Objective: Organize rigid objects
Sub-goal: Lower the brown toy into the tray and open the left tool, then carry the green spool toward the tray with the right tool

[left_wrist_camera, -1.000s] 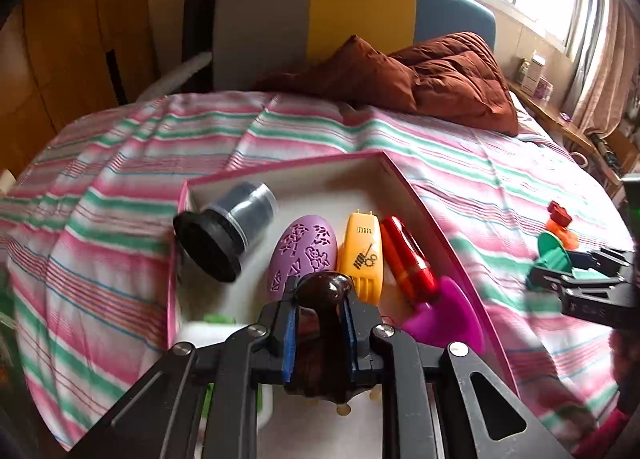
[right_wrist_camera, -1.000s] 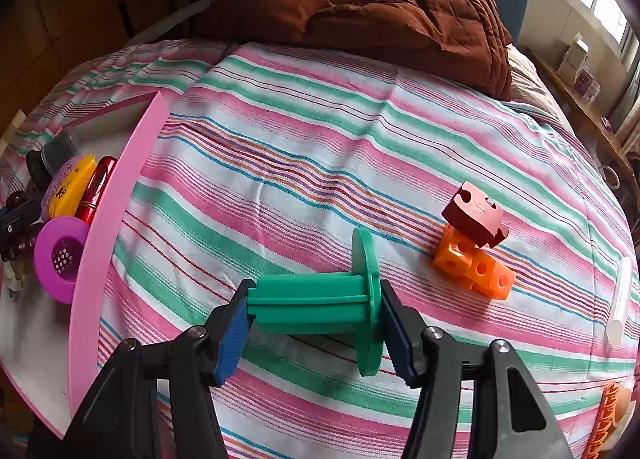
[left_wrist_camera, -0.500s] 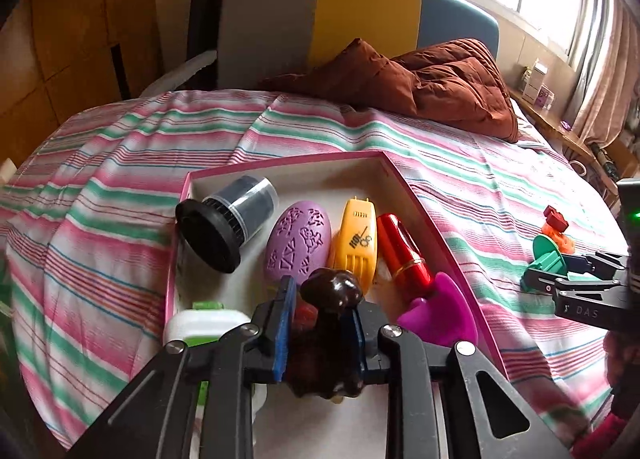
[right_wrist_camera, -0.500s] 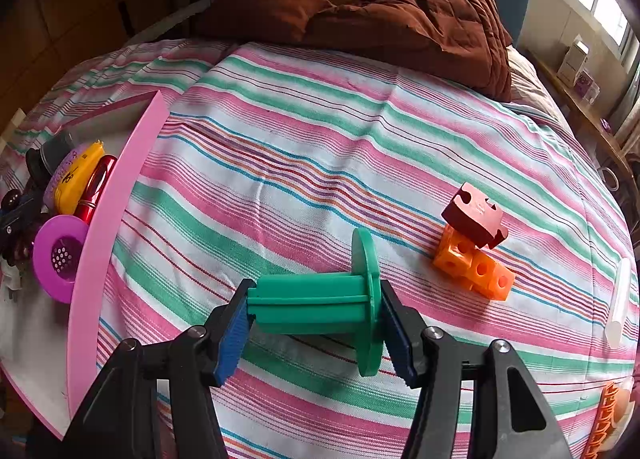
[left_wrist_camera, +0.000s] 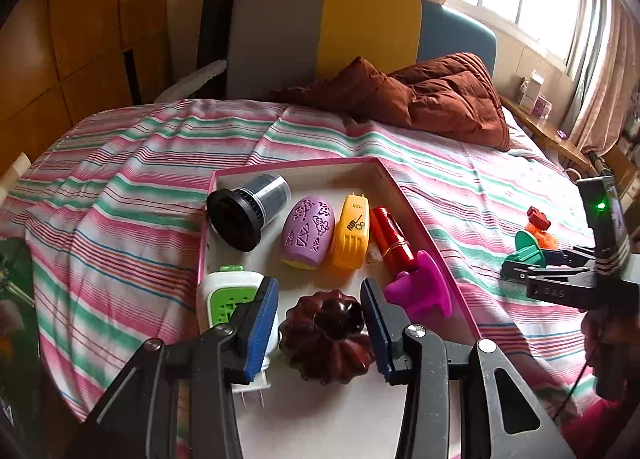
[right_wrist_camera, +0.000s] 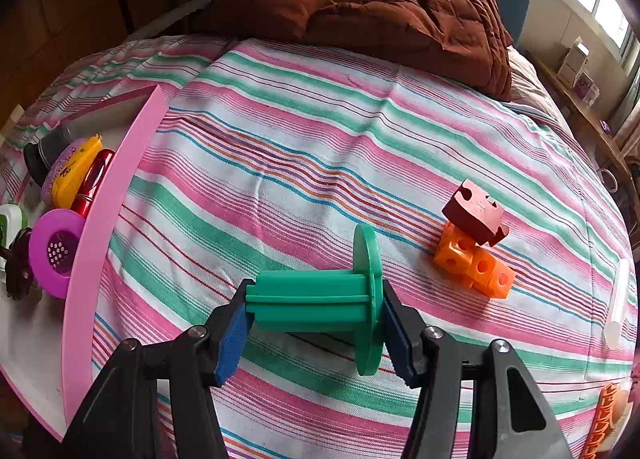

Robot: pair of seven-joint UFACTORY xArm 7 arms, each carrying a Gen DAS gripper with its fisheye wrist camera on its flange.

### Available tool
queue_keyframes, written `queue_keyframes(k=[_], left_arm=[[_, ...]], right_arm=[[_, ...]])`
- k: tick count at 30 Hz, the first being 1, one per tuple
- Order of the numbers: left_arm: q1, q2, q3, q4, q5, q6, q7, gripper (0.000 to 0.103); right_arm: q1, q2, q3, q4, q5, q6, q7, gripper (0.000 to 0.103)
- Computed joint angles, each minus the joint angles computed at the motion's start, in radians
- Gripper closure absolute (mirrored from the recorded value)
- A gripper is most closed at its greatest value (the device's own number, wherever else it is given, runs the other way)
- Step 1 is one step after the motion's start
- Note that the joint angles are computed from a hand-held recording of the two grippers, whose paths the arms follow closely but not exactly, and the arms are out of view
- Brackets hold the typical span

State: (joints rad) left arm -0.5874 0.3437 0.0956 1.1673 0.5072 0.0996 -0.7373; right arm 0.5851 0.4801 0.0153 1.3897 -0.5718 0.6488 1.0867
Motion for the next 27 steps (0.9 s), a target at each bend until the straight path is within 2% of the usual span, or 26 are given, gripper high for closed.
queue_keyframes(k=[5,14,23,27], left_arm=[[-0.016,-0.037,0.020,-0.033,0.032,0.000,-0.041,0.059],[0.007,-0.095,0.004,-0.097,0.116,0.010,-0.124,0.059],[0.070,-0.133,-0.042,-0.147,0.174,0.014,-0.186,0.059],[0.081,-0.151,-0.041,-0.169,0.218,0.007,-0.225,0.059]], right_arm=[[0.003,0.007,-0.001,0.010,0.003,0.003,-0.001,0.043],[0.003,0.006,-0.002,0.008,0.001,0.003,-0.002,0.043],[0.010,0.006,-0.005,0.007,-0.015,0.010,0.002,0.043],[0.012,0.006,-0.004,0.006,-0.021,0.010,0.006,0.043]])
